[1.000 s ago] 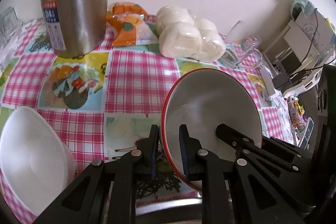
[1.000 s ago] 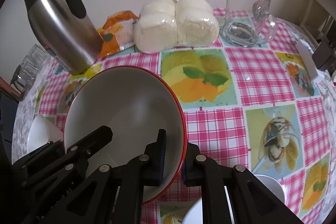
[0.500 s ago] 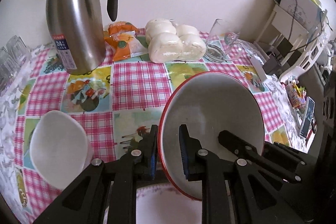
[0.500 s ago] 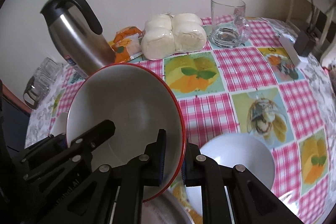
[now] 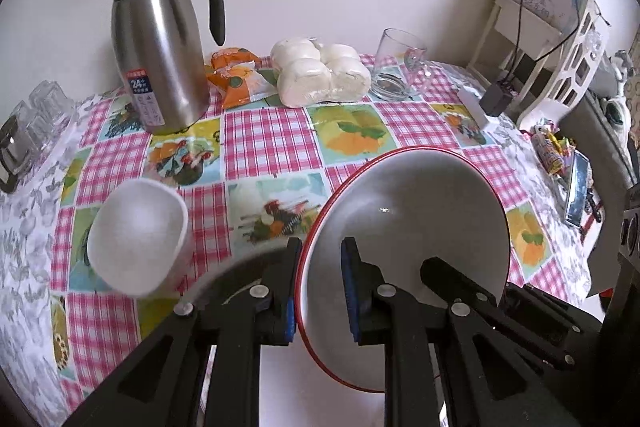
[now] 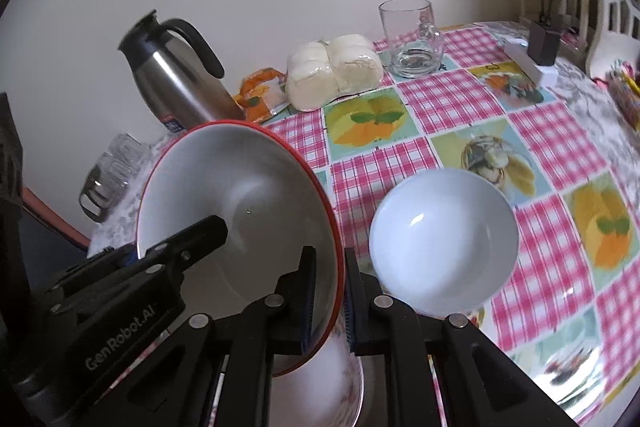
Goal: Organize plates and bowls
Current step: 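Lift the red-rimmed bowl with the right tool and carry it over the basin, then lower the red-rimmed bowl onto the floral plate in the basin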
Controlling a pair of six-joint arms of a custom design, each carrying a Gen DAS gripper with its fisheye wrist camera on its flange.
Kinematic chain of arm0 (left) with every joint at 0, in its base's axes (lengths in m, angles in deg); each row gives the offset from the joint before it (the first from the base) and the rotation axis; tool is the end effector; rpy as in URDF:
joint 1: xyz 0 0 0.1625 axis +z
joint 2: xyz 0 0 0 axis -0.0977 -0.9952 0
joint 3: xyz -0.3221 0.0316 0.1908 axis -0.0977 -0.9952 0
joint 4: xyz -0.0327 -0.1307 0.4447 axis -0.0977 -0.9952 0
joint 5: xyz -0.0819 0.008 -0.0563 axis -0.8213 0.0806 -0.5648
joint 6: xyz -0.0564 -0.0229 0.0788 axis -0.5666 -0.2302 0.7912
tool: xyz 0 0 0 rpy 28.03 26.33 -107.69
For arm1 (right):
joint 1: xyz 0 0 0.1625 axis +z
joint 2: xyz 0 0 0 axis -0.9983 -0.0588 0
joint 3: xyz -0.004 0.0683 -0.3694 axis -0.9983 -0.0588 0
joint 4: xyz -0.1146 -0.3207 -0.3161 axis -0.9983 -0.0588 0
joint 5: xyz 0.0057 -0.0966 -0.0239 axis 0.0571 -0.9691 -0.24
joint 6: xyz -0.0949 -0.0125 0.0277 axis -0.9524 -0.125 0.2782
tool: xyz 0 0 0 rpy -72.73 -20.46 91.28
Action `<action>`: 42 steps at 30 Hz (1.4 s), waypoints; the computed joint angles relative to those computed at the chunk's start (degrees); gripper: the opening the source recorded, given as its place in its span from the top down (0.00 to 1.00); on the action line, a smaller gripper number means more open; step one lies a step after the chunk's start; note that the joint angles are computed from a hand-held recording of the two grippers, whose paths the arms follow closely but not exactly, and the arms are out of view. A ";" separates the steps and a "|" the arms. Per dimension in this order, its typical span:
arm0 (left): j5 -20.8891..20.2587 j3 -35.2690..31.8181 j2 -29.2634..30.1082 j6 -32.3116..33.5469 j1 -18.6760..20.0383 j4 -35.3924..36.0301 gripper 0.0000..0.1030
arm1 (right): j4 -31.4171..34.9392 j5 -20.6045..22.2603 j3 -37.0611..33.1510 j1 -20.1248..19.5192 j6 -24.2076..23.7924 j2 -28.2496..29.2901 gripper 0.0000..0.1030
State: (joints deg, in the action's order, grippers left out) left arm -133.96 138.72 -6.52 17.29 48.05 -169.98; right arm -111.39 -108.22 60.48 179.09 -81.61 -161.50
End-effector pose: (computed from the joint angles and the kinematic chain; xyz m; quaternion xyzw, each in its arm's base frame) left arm -0.4087 -0.6210 -0.0051 0.3309 0.9082 -0.1414 0.2136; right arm 0.0998 -0.5468 0.3029 -0.1106 -0.8782 0.3844 0.2623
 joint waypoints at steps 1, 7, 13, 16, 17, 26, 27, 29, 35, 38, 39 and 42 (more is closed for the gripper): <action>-0.25 0.97 -0.71 -0.40 -0.09 -0.31 0.81 | -0.50 -0.34 0.62 0.38 -0.33 -0.37 0.87; 0.89 5.45 -3.89 -1.40 -1.34 -1.88 0.81 | -1.51 0.70 3.59 1.10 -0.19 -2.56 0.87; 1.37 7.85 -5.00 -2.95 -1.43 -0.61 0.81 | 0.09 0.34 5.52 0.97 0.49 -3.32 0.86; 1.44 9.05 -5.73 -4.19 -1.30 0.02 0.81 | 1.29 0.26 6.13 0.80 1.52 -3.60 0.86; 1.56 9.31 -5.92 -4.45 -1.26 0.14 0.81 | 1.49 0.14 6.19 0.84 1.63 -3.51 0.86; 1.91 10.88 -7.32 -8.12 -0.12 2.13 0.80 | 4.12 0.13 5.30 1.28 1.46 -1.75 0.84; 1.90 10.77 -7.34 -8.45 0.10 2.41 0.80 | 4.42 0.32 5.19 1.24 1.49 -1.53 0.84; 2.12 10.59 -7.35 -9.12 0.37 3.05 0.80 | 4.84 0.56 5.00 1.25 1.58 -1.00 0.84; 2.74 10.31 -7.53 -10.52 1.23 4.68 0.80 | 5.72 1.51 4.18 0.99 2.44 0.71 0.84; 2.34 10.23 -7.60 -10.91 1.77 4.83 0.80 | 5.79 1.37 3.83 1.09 2.78 1.56 0.84; 2.28 10.20 -7.62 -11.04 1.90 4.95 0.80 | 5.75 1.26 3.69 1.14 2.90 1.80 0.84; 2.37 10.05 -7.56 -11.34 2.07 5.24 0.80 | 5.72 1.43 3.43 1.09 3.12 2.24 0.84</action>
